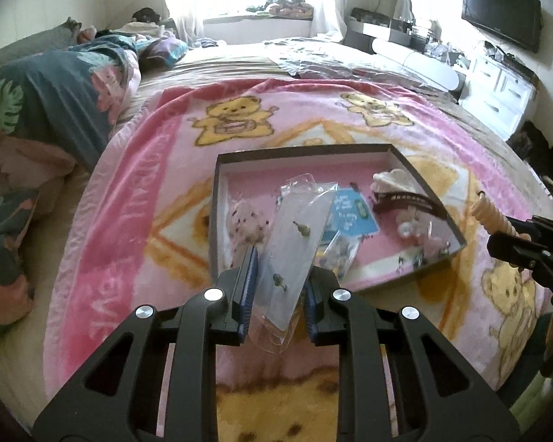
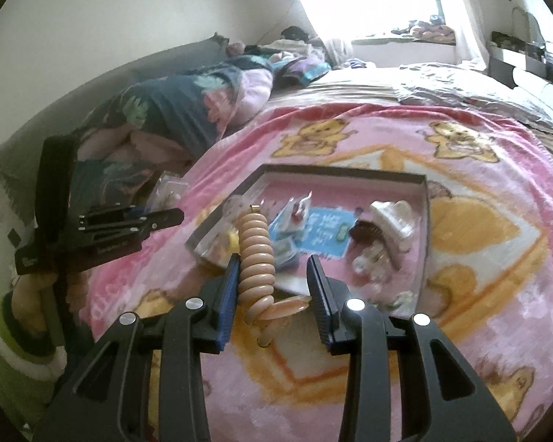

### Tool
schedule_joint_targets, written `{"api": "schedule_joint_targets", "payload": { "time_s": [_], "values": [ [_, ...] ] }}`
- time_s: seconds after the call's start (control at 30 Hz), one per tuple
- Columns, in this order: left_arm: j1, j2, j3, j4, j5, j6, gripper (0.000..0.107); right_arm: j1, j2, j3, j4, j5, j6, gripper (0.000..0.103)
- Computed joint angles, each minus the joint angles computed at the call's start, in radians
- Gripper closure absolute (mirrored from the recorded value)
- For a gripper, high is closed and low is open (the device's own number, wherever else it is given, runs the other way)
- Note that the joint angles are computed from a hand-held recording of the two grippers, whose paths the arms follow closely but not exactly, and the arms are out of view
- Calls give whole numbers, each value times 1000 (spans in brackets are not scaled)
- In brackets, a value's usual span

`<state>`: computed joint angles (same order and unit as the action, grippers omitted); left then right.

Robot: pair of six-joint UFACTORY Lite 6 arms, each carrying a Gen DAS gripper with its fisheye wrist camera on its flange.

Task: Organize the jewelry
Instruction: 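Carry the stud bag and spiral hair tie into the tray and release both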

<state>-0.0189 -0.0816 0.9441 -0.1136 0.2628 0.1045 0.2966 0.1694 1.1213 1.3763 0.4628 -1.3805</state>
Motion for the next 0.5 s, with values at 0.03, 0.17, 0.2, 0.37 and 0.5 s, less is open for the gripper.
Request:
{"api": "schedule_joint_targets", "payload": {
  "time_s": [0.03, 0.17, 0.2, 0.37, 0.5],
  "values": [
    [0, 17, 16, -11, -1, 7, 92, -3, 9, 15, -3, -7, 3, 68],
    [-9, 96, 84, -33, -11, 7, 92, -14, 60, 85, -27, -11, 29, 68],
    [-11, 110, 97, -30, -11, 0, 92, -16, 75, 103, -33, -10, 36, 68],
    [-25, 210, 169, -19, -24, -31, 92, -13, 166, 189, -62, -34, 77, 68],
    [-38, 264, 189, 7, -44, -56, 92, -1, 239, 248, -114, -61, 128, 68]
  ]
}}
